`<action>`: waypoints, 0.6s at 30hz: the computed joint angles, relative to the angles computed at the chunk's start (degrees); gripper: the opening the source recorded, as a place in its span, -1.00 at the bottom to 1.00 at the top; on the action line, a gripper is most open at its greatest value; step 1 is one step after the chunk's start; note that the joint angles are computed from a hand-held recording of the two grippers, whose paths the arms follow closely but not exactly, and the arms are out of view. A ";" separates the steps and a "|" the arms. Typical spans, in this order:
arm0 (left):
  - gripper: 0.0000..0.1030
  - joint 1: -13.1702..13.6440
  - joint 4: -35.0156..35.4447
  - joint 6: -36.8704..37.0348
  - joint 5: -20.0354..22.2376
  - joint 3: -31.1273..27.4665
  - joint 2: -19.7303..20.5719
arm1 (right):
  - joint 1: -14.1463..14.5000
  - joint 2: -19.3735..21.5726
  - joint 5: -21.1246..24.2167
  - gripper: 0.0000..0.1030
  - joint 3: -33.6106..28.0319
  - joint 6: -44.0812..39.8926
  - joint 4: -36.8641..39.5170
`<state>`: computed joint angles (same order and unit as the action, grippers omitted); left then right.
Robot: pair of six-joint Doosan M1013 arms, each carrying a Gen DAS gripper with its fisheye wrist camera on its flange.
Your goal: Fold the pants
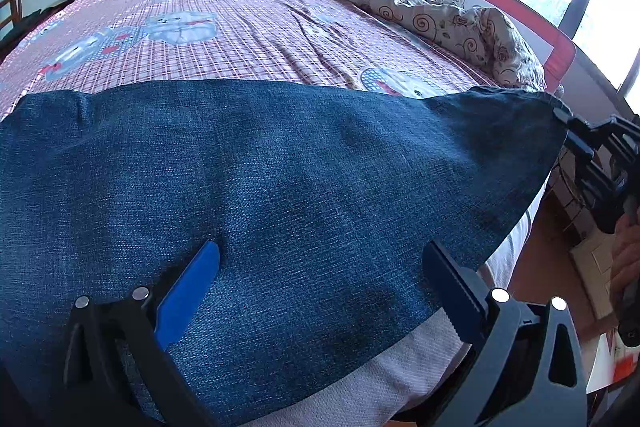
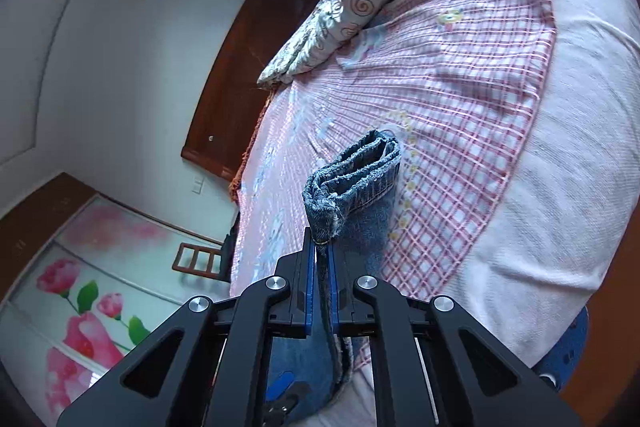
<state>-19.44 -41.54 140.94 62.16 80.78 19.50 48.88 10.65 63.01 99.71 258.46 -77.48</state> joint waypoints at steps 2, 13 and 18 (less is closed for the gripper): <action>0.95 -0.05 0.04 0.51 -0.44 0.25 -0.15 | -0.46 0.23 -1.02 -0.91 -1.07 -2.06 -0.51; 0.95 6.04 -8.55 -1.89 2.94 -2.17 0.48 | -4.07 4.61 -13.63 -0.91 -12.47 -21.85 0.09; 0.95 12.29 -10.18 -1.35 -1.45 -2.79 0.45 | -5.62 10.54 -22.41 -0.91 -21.99 -36.31 4.94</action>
